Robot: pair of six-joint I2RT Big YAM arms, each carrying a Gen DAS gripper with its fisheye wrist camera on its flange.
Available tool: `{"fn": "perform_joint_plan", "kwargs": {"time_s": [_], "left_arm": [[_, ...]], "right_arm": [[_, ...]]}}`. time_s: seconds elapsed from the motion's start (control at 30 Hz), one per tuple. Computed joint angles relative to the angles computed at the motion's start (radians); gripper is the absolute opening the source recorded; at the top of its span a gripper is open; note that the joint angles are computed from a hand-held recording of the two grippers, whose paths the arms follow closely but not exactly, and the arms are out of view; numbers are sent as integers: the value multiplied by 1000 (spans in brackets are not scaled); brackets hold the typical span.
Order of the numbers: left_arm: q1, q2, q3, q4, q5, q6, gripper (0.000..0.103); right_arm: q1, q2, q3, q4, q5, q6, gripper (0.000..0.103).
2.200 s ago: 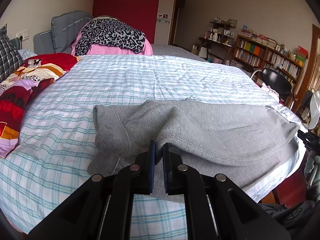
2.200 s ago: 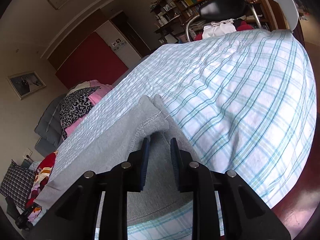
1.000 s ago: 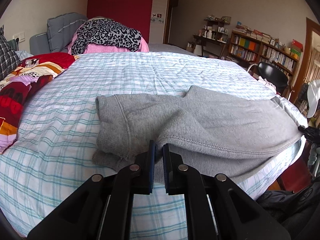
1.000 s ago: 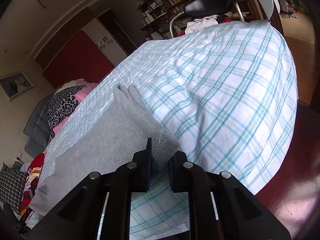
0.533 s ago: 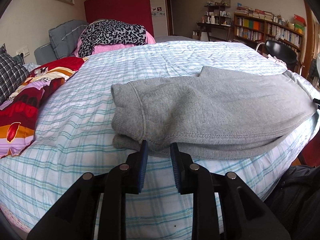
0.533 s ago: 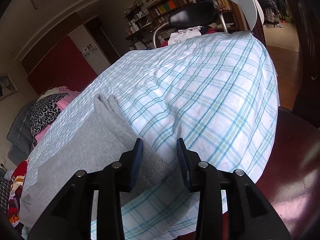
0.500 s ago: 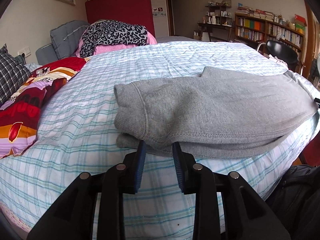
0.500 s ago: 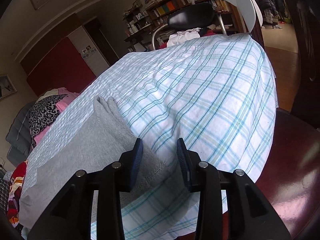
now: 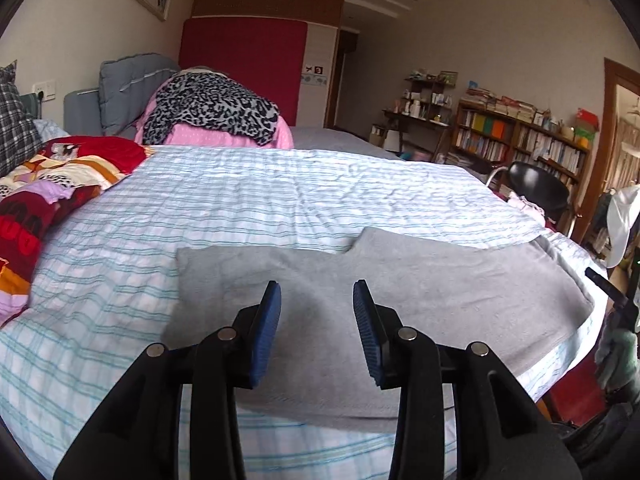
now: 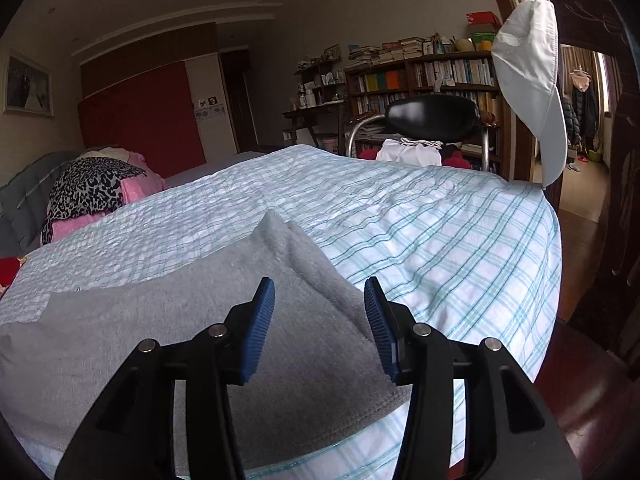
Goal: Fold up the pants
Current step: 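Open both tools and release the folded sweatpants onto the bed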
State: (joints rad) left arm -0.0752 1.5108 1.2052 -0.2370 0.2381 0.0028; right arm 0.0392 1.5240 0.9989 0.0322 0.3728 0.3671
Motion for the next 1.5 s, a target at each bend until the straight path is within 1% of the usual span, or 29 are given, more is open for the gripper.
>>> {"fn": "perform_joint_plan", "kwargs": {"time_s": [0.13, 0.2, 0.27, 0.3, 0.33, 0.37, 0.4, 0.47, 0.57, 0.73, 0.83, 0.87, 0.9, 0.97, 1.07, 1.17, 1.23, 1.3, 1.37, 1.43, 1.5], "left_arm": [[-65, 99, 96, -116, -58, 63, 39], [-71, 128, 117, -181, -74, 79, 39], [-60, 131, 100, -211, -77, 92, 39], [-51, 124, 82, -222, -75, 100, 39], [-42, 116, 62, -231, -67, 106, 39], [-32, 107, 41, -235, -49, 107, 39], [-20, 96, 18, -236, -29, 105, 39], [-8, 75, -10, -246, -12, 102, 39], [-5, 61, -21, -255, -21, 109, 39], [-20, 58, -9, -256, -54, 139, 39], [-33, 36, -8, -238, -55, 172, 46], [-38, 29, -5, -227, -43, 172, 50], [-43, 26, 2, -219, -24, 167, 54], [-65, 34, 31, -210, -1, 158, 55], [-107, 71, 87, -193, 18, 148, 58], [-151, 129, 156, -199, 21, 138, 58], [-173, 170, 198, -217, 25, 139, 58], [-193, 209, 236, -251, 14, 139, 58], [-203, 241, 264, -284, 8, 138, 58], [-210, 265, 278, -303, -16, 135, 59], [-210, 284, 284, -316, -26, 128, 60]], "right_arm": [[17, 41, 32, -40, -37, -50, 55], [15, 64, 57, -93, -27, -53, 56], [1, 96, 93, -169, -20, -31, 58], [-8, 108, 103, -201, -35, -14, 60], [-22, 111, 99, -199, -73, -4, 62], [-29, 109, 92, -187, -92, -1, 62], [-29, 110, 94, -192, -93, -6, 62], [-20, 114, 101, -206, -70, -24, 63], [-15, 119, 107, -215, -52, -31, 64], [-21, 115, 101, -203, -65, -29, 65], [-23, 110, 98, -198, -69, -21, 65], [-21, 107, 97, -198, -66, -17, 65], [-19, 106, 97, -196, -62, -16, 65], [-15, 105, 99, -192, -55, -16, 65], [-16, 102, 109, -192, -65, -25, 66], [-25, 103, 138, -195, -80, -31, 66], [-34, 109, 174, -209, -111, -40, 66], [-42, 124, 222, -234, -154, -47, 66], [-49, 151, 279, -262, -221, -63, 66], [-53, 197, 356, -316, -288, -78, 66], [-59, 256, 446, -393, -347, -103, 66]]}}
